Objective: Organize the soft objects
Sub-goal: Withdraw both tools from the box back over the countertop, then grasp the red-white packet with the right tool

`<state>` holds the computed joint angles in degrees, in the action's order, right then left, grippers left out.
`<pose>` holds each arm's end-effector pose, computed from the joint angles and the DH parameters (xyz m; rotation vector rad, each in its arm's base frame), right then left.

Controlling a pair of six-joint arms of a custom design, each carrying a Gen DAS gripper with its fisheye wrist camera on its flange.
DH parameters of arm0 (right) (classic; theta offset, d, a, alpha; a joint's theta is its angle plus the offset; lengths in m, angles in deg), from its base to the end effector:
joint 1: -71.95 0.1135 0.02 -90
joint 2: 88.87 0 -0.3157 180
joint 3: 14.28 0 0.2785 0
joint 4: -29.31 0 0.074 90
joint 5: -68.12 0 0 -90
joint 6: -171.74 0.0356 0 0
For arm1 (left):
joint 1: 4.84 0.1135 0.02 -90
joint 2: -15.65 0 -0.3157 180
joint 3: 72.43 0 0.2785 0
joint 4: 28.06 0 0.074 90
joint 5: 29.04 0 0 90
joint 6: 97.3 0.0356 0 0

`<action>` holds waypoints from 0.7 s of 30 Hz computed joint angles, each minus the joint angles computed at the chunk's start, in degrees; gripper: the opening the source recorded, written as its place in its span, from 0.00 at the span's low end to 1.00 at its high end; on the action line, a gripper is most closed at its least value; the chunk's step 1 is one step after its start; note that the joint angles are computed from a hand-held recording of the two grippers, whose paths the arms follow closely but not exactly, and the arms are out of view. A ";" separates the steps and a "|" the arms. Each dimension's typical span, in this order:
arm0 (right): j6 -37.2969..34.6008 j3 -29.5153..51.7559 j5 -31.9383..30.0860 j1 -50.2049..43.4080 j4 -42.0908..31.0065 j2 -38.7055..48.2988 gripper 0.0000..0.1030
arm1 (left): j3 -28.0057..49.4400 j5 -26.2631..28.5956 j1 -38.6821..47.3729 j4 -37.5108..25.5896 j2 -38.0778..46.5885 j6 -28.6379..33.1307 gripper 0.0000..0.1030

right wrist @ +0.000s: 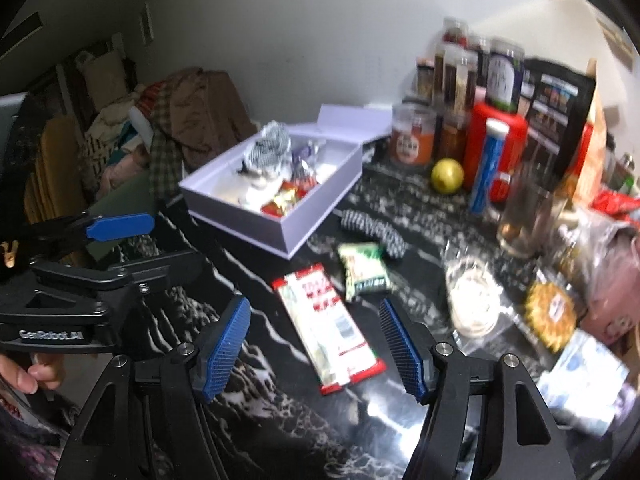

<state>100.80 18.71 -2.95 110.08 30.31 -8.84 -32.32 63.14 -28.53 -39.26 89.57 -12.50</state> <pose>0.1880 0.1329 0.1431 -0.2301 2.3108 0.1084 0.2205 -0.0982 0.1844 0.3999 2.3406 -0.2890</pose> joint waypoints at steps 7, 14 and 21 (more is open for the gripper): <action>-0.22 -0.24 -3.40 -3.51 7.66 10.87 0.66 | -1.89 2.91 2.49 3.47 5.23 -0.11 0.80; -4.16 2.80 -6.27 -7.38 11.39 20.89 0.67 | -1.36 4.81 4.66 5.93 11.93 0.09 0.80; -8.93 6.70 -7.86 -8.99 10.94 26.85 0.76 | 0.96 5.84 5.25 5.98 16.25 -0.26 0.80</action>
